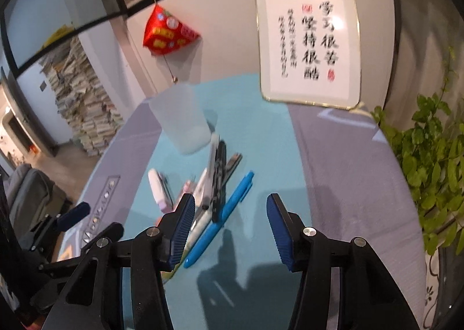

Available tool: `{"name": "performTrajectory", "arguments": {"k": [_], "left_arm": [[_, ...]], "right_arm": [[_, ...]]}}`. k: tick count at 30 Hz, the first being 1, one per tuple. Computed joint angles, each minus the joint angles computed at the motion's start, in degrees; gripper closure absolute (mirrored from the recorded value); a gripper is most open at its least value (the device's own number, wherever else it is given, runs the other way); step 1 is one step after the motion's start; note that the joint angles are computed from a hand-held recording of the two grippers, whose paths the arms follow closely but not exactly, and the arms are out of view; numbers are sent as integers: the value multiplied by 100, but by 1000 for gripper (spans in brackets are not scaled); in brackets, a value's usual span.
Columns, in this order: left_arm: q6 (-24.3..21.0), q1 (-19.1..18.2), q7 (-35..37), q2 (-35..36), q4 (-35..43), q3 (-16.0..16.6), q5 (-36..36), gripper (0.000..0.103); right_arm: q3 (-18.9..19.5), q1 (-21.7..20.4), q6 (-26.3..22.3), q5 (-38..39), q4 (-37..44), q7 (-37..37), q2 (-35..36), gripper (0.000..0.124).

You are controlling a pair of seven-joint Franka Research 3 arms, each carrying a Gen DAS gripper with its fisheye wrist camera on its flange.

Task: Organize stationery
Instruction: 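Lower the right tool onto the blue pen and close on it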

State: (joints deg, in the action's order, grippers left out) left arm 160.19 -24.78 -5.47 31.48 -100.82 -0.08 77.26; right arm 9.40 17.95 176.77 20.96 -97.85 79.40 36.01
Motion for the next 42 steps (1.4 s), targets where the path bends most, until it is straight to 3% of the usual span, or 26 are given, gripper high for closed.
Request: {"name": "performTrajectory", "arguments": {"k": [2, 7, 12, 17, 23, 25, 27, 28, 30, 33, 36, 42], "left_arm": [[115, 113, 315, 91, 48, -104, -304, 41], [307, 53, 614, 143, 32, -27, -579, 55], [370, -13, 822, 185, 14, 68, -854, 55], [346, -94, 815, 176, 1, 169, -915, 55], [356, -127, 798, 182, 5, 212, -902, 55], [355, -134, 760, 172, -7, 231, -877, 55], [365, -131, 722, 167, -13, 236, -861, 55], [367, -130, 714, 164, -15, 233, -854, 55], [401, -137, 677, 159, -17, 246, -795, 55], [425, -151, 638, 160, 4, 252, -697, 55], [528, -108, 761, 197, 44, 191, -702, 55], [770, -7, 1510, 235, -54, 27, -1202, 55]], "right_arm": [[-286, 245, -259, -107, 131, 189, 84, 70], [-482, 388, -640, -276, 306, 448, 214, 70], [-744, 588, -1013, -570, 612, 818, 414, 75], [-651, 526, -1330, -687, 944, 944, 640, 77], [-881, 740, -1733, -1000, 1391, 1291, 929, 77], [-966, 811, -1677, -1146, 1390, 1391, 953, 87], [-576, 508, -1658, -1010, 1326, 1018, 910, 106], [-584, 512, -1682, -1012, 1318, 984, 892, 110], [-879, 726, -1618, -1206, 1241, 1133, 841, 112], [-921, 684, -1650, -1203, 1188, 1258, 793, 113], [-1388, 956, -1511, -1487, 1046, 1738, 698, 113], [-785, 382, -1382, -1184, 842, 1420, 534, 113]]}}
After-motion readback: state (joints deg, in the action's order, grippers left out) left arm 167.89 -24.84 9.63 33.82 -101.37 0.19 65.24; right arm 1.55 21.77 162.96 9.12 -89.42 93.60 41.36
